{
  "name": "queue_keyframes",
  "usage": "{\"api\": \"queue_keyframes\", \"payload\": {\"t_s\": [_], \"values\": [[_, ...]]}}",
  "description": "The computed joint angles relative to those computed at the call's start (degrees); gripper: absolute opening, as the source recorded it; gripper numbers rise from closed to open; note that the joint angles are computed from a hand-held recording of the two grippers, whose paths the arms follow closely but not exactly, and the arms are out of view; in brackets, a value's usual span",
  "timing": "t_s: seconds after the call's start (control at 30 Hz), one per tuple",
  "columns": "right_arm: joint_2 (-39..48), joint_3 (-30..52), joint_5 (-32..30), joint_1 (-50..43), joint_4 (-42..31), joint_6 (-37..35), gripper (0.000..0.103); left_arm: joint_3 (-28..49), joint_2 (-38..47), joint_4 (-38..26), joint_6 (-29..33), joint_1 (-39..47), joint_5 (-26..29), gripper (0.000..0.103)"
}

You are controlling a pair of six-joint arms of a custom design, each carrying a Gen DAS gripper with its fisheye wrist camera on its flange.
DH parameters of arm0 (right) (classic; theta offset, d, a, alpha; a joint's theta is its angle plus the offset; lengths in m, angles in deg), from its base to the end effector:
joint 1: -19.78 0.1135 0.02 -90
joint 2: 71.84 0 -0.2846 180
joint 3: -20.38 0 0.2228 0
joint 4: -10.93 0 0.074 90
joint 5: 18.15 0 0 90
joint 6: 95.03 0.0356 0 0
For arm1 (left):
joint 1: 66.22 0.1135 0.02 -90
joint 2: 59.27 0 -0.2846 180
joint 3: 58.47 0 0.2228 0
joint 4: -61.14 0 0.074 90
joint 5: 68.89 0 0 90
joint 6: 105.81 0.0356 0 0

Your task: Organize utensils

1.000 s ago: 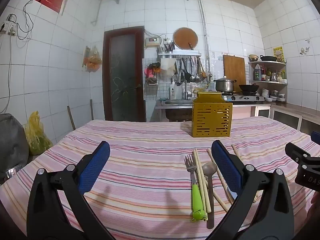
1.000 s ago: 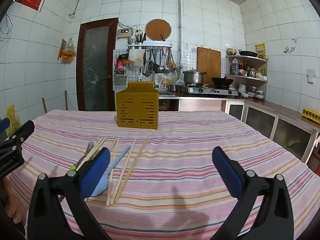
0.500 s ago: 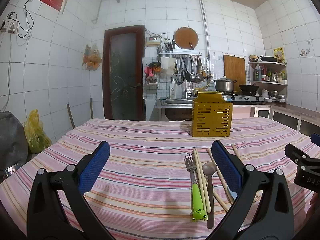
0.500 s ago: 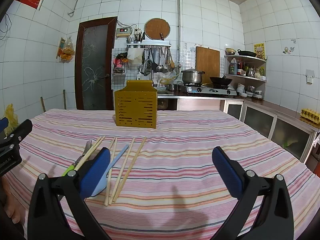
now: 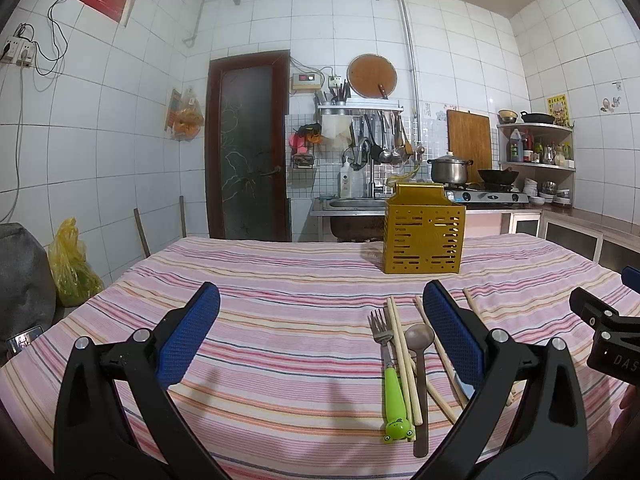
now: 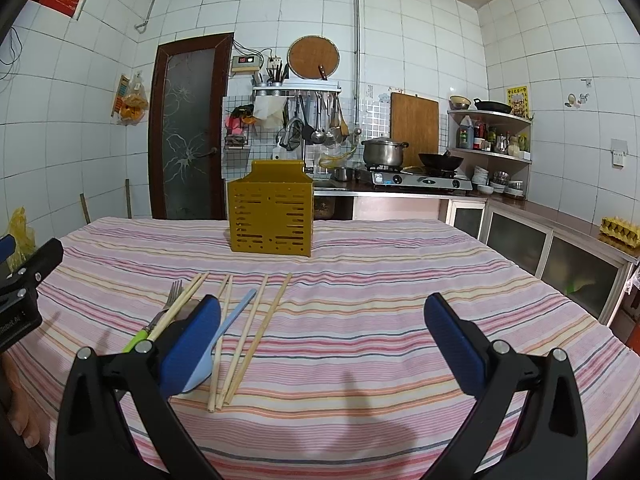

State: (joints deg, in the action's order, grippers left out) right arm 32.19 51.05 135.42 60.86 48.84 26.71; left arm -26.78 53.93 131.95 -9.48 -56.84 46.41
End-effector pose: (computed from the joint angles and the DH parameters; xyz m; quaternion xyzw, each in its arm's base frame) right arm 0.1913 0.1245 0.1240 0.1791 0.7727 -0.1456 0.5914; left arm 0.2682 0.0289 0.1350 0.1197 0.7547 -0.0819 0.6398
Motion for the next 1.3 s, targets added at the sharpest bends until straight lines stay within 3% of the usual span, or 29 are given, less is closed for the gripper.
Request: {"api": "queue_keyframes", "payload": {"t_s": [1.3], "values": [[-1.16, -0.6, 0.24, -0.02, -0.43, 0.0, 0.099, 0.09, -1.58, -1.92, 0.13, 1.08, 1.13, 0.098]]}}
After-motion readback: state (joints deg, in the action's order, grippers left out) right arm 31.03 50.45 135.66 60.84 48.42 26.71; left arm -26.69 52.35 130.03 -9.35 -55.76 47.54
